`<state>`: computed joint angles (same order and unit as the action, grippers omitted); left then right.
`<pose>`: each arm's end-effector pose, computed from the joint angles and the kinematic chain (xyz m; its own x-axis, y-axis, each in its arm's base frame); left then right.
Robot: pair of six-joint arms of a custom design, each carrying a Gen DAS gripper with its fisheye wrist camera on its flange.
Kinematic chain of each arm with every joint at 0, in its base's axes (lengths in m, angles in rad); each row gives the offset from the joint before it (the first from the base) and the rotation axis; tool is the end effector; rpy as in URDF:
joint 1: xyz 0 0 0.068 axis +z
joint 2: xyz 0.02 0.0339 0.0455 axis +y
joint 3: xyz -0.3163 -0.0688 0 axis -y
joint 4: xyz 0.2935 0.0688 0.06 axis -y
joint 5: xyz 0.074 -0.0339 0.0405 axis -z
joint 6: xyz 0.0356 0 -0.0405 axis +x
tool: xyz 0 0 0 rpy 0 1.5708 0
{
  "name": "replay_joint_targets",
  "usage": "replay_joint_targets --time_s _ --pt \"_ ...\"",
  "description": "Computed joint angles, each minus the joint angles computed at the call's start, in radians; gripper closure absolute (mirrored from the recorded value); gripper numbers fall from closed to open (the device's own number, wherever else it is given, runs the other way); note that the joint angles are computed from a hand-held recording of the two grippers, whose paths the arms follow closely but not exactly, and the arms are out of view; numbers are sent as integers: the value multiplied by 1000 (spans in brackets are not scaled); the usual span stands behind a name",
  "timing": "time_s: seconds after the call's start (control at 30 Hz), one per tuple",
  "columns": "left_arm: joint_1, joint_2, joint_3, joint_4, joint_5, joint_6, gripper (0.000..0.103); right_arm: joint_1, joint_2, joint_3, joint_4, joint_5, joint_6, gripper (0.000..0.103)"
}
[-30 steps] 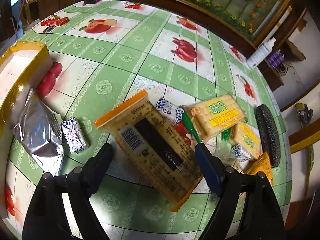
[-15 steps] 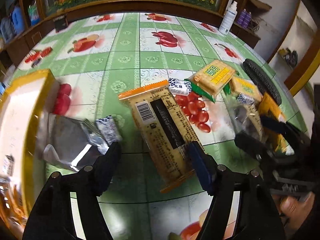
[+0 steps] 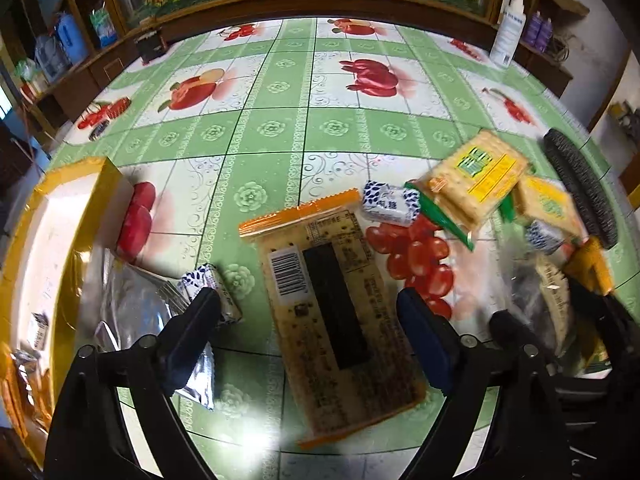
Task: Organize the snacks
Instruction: 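Grasp the beige barcode cracker pack with left tool while right tool grasps the clear white-label bag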
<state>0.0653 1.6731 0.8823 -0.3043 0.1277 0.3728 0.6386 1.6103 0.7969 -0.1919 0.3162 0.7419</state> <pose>0.3510 0.0184 0.1645 -0.8285 0.3079 -0.4677 0.3170 0.9464 0.0614 0.2760 0.1911 0.1665 -0.7922 0.2117 -0.5724 0.1391 0.9758 0.1685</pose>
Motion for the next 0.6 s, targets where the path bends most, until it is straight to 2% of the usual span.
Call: replay_joint_targets --time_s 0.03,0.07,0.13,0.2,0.27,0.4,0.6 --pt "-4 -9 -25 38 -17 22 13 6 3 6 -16 19 -5 29" --pt "-5 -17 -50 76 -34 49 13 11 -1 4 -23 31 -8 35" --pt "18 -43 -89 119 -5 94 21 12 -18 -16 -7 27 -7 40" --pt "39 -74 -120 148 6 134 50 18 -34 -35 7 33 2 42" --pt "86 -89 -124 117 94 179 50 26 -60 -66 35 29 22 43" --pt "166 -134 -167 103 189 242 50 69 -129 -118 65 41 63 43" --pt "315 -278 -220 22 364 340 50 166 -256 -165 42 99 145 43"
